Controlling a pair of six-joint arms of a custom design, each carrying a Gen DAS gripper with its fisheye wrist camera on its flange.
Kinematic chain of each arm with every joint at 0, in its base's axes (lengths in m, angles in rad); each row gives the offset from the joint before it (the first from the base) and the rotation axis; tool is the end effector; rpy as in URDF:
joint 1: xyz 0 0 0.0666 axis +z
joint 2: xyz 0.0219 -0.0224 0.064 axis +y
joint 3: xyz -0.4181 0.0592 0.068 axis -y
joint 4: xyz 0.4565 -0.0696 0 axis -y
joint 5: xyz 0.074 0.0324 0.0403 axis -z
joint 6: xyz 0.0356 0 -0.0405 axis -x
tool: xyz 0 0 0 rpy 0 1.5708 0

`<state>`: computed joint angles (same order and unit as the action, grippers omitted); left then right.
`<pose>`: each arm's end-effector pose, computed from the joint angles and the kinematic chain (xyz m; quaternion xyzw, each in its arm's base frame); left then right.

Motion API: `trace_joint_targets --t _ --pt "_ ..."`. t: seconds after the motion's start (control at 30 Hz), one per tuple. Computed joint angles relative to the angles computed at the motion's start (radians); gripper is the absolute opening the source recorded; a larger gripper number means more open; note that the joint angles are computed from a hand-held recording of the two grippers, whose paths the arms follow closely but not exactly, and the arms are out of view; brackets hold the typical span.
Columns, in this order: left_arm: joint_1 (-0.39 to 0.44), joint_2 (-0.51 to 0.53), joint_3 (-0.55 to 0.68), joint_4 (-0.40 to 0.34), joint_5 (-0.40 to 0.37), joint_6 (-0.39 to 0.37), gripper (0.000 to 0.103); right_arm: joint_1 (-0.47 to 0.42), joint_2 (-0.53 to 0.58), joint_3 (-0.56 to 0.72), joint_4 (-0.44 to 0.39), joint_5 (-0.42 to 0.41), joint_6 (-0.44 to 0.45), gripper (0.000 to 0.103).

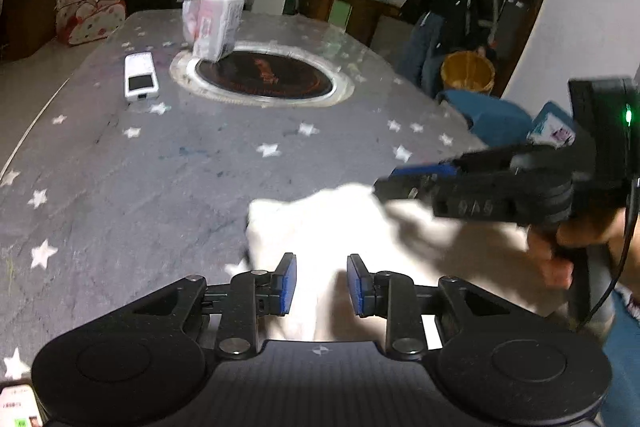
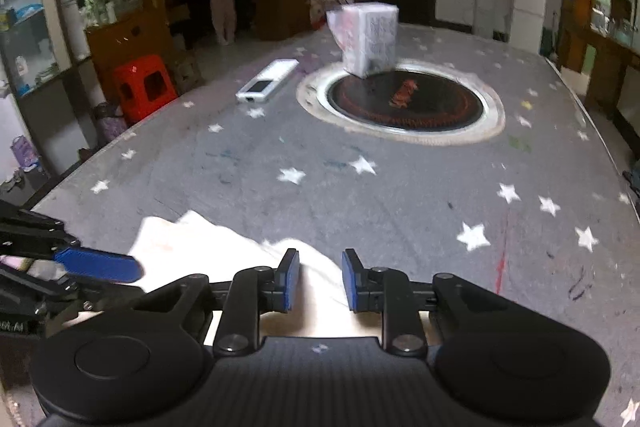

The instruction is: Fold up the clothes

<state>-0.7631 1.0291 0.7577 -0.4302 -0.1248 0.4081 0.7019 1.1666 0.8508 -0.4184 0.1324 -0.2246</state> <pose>0.2830 -0.2651 0.3308 0.1340 0.8957 -0.1851 0.3815 0.3354 0.2769 0.3266 -0.1894 0.8923 0.1270 0.3896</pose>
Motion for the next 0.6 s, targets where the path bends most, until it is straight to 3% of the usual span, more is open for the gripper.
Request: trace_joint_targets --t 0.17,0.23,0.37,0.53,0.6 --pt "0.024 0.051 0.027 0.035 0.010 0.023 0.028 0.011 0.029 0.007 -0.002 -0.011 -0.004 0.022" --pt "0.030 0.081 0.047 0.003 -0.022 0.039 0.027 0.008 0.030 0.004 0.004 -0.011 -0.017 0.022" --pt "0.037 0.082 0.039 0.003 -0.018 0.048 0.027 0.010 0.025 0.012 0.017 -0.008 0.003 0.022" --pt "0.034 0.078 0.033 0.006 -0.028 0.047 0.028 -0.009 0.095 0.062 -0.019 -0.040 -0.004 0.022" --pt "0.034 0.082 0.036 0.003 -0.028 0.046 0.028 -0.015 0.104 0.062 -0.006 -0.053 -0.017 0.017"
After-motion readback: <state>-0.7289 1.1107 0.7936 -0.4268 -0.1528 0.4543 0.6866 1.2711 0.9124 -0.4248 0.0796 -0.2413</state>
